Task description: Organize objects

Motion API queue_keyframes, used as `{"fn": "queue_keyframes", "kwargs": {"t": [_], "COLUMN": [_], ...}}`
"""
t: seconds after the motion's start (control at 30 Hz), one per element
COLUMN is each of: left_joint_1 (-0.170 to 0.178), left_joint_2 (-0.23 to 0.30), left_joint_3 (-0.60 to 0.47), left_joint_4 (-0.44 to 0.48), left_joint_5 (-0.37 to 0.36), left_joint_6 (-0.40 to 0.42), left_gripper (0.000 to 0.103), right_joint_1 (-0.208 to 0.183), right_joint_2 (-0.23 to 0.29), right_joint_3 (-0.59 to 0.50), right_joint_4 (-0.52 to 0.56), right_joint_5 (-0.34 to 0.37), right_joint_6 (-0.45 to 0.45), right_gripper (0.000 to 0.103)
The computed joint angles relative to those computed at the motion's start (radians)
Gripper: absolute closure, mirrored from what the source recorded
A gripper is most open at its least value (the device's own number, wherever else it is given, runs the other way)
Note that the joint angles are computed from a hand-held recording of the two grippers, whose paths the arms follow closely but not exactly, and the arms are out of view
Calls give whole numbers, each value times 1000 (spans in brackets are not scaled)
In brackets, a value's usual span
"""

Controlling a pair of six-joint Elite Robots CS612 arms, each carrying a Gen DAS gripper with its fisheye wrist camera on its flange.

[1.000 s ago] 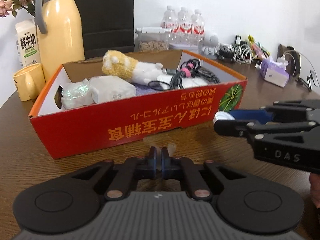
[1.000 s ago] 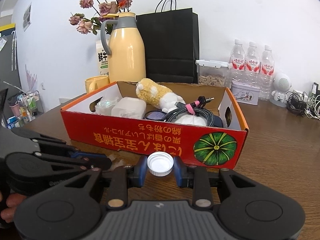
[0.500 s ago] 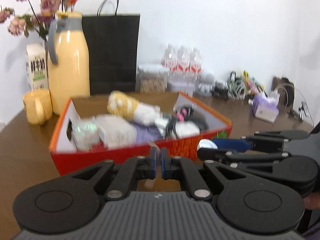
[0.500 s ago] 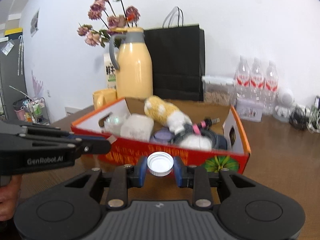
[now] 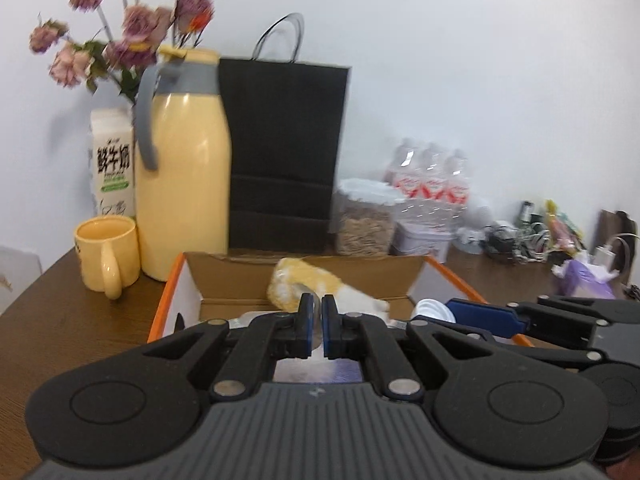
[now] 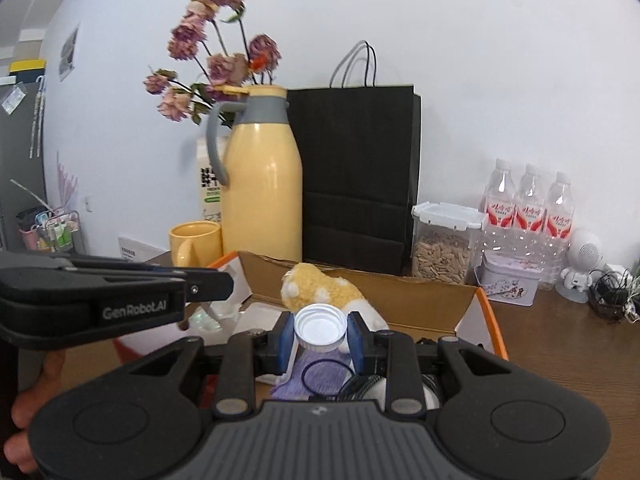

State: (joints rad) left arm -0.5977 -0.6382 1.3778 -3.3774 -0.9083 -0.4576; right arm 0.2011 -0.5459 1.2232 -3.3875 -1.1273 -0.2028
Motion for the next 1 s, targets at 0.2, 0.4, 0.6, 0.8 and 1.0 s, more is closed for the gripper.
{"fn": "queue_keyframes", "kwargs": {"t": [0.2,0.4,0.6,0.8,1.0], "left_joint_1": [18,12,-7,-10,-20], "left_joint_2": [21,25,32,17,-6], "left_joint_3": [-33,-38,-29,-18,12], "left_joint_4": [83,129,78,100,75], "left_joint_5": [-4,48,194,217,215], "left_joint_6": [-39,-47,-21,-38,-49], "left_gripper": [98,83,0,0,0], "right_joint_1": [9,9,6,1,0], "right_joint_2": [53,64,55,43,10], "right_joint_3": [-84,-93,-68,-57,-12], "right_joint_4": [80,96,28,46,26], "right_joint_5": [-44,-63,-132,-150,-143], "right_joint_6": [17,23,73,91,86], "right_gripper": [76,71,9,0,0]}}
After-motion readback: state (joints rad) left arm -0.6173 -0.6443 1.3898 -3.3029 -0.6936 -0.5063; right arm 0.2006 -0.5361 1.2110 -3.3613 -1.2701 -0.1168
